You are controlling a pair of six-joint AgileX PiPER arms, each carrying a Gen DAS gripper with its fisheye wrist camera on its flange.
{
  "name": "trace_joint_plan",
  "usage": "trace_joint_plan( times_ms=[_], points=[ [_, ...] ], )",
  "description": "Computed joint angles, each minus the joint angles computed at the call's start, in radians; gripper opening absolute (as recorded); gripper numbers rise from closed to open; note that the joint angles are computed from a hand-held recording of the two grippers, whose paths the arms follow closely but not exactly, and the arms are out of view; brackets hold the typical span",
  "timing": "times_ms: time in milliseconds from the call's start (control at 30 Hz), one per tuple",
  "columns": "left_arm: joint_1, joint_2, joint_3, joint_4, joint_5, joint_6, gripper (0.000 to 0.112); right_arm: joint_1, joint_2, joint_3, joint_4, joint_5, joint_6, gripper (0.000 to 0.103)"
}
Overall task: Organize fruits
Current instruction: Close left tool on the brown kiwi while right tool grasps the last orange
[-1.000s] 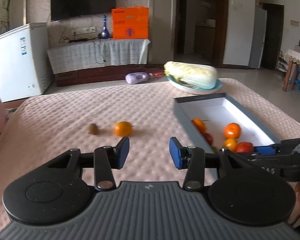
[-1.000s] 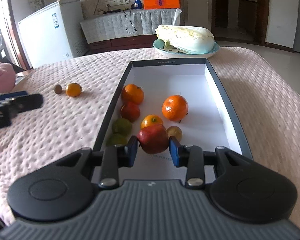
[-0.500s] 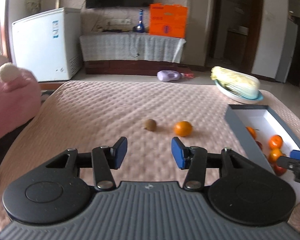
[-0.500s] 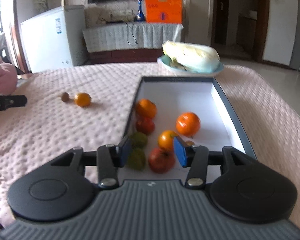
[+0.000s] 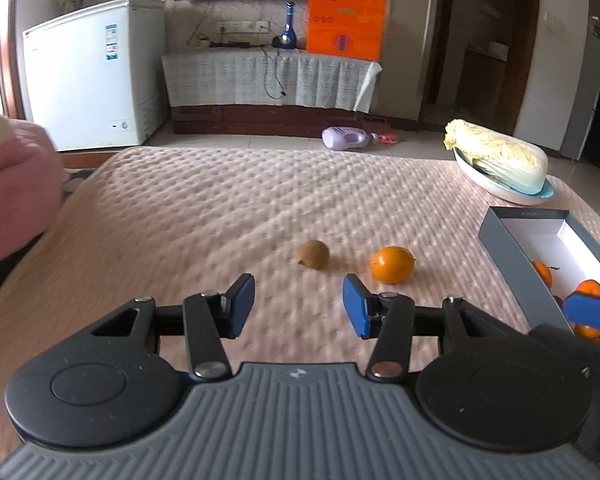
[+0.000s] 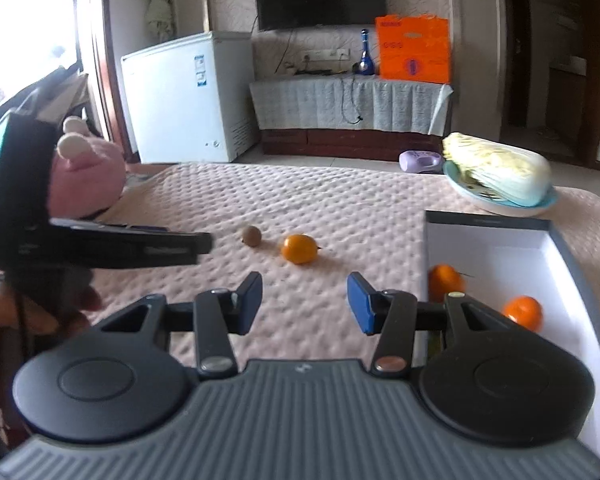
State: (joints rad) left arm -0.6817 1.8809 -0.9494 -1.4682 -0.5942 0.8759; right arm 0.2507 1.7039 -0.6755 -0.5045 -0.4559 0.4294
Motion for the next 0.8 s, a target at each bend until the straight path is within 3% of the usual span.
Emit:
trace_joint_plan(
  times_ms=[200,367,533,667,800],
  points=[
    [0.067,0.113,-0.137,0.024,0.071,0.028,0.055,0.011,0.078,-0.061,0.028,0.023,-0.02,0.049],
    [0.106,0.201,-0.258,-0.067,0.108,0.143,0.053,0.01,0.121,-0.08,0.036,0.016,-0.032,0.049],
    [0.137,0.264,-0.325,-0.159,0.128,0.225,0.034,0.021,0.153,-0.123,0.012,0.022,0.011,0.049],
    [0.141,0.268,-0.309,-0.096,0.119,0.167,0.021,0.053,0.193,-0.187,0.049,0.053,0.026,0.049],
    [0.159,0.237,-0.268,-0.052,0.153,0.105,0.021,0.106,0.241,-0.266,0.224,0.099,-0.097,0.049]
  ],
)
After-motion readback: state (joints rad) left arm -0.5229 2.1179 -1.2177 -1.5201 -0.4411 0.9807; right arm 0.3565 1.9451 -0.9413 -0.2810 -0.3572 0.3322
